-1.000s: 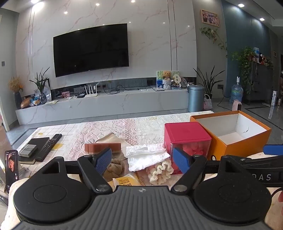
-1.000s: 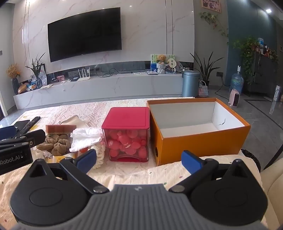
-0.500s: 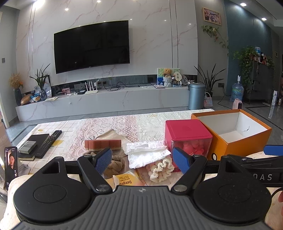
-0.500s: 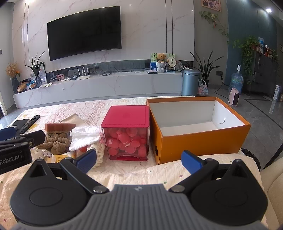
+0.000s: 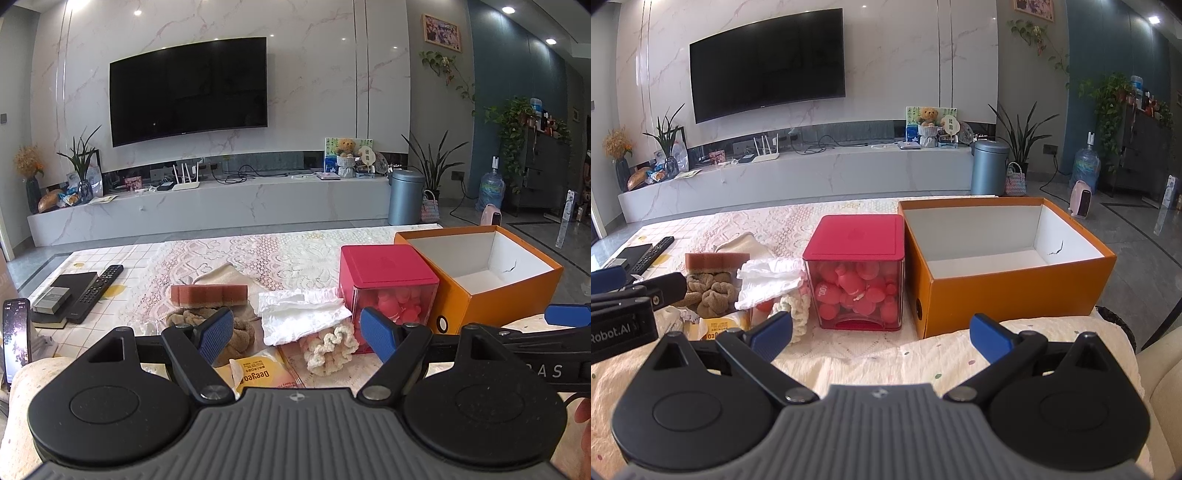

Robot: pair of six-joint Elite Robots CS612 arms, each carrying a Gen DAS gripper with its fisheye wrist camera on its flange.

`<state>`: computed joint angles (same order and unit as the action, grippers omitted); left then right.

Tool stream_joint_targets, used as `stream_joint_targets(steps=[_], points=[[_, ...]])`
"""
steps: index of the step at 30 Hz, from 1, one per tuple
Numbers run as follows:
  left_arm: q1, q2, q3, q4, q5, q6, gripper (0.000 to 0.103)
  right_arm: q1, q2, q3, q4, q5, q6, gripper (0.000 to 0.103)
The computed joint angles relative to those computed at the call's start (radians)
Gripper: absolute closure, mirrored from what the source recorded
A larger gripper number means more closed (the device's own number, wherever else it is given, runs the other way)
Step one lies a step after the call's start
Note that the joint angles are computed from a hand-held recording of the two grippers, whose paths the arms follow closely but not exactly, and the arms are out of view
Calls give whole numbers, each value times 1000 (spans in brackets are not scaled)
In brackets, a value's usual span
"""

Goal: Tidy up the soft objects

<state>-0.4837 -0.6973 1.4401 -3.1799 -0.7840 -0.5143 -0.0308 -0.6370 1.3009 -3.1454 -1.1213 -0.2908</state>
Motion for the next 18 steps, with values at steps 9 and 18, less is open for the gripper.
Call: stream_joint_targets(steps=[9, 18], points=[[2, -5, 6, 14, -5, -22, 11, -1, -2, 7, -3, -1, 1, 3], [2, -6, 7, 16, -7, -26, 11, -2, -1, 6, 4, -1, -1, 3]])
